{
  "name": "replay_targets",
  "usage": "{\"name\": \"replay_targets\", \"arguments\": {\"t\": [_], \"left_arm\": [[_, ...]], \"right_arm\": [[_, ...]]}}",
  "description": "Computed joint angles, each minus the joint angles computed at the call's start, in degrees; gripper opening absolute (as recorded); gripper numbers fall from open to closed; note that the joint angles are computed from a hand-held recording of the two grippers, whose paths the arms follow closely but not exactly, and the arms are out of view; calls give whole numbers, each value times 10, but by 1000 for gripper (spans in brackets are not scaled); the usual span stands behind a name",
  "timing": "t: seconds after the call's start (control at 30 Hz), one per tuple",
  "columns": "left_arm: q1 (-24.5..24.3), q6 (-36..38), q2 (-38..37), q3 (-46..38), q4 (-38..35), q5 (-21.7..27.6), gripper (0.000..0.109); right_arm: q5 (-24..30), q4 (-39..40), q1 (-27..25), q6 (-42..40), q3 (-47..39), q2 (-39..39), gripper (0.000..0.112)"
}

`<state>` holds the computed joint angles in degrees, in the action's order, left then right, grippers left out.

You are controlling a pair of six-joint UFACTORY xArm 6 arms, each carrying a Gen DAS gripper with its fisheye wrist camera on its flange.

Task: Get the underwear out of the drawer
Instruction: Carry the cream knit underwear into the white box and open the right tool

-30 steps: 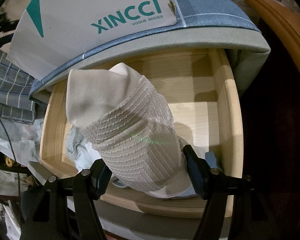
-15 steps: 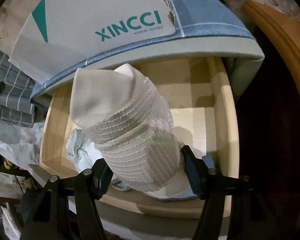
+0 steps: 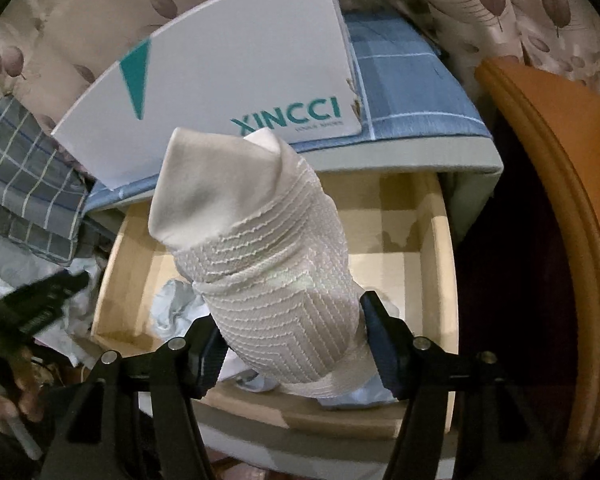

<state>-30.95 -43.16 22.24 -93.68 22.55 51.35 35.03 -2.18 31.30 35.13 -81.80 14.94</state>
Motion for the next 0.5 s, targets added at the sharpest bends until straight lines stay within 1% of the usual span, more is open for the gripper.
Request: {"name": "replay_targets", "arguments": {"t": [0.07,0.13,0.23,0.3,0.4,0.5], "left_arm": [[-1,1,-1,11,-3,-12,49],[-5,-14,-3,17,18,-11,49],[-6,-44,-19,41,46,-36,50],[-4,-63,-26,54,49,-49,51],[-3,-71,-26,53,54,-48,51],[-3,-73,-25,51,58,-47,51]], "right_arm": [[4,-2,0,-3,-2,-5,59],[3,8,-1,-10,-1,-13,59],[4,12,-5,-12,-4,-25,59],[4,13,-8,-14,-11,-30,59],[8,17,-15,-21,-34,-35,59],[25,5,-17,-23,-87,-24,59]]}}
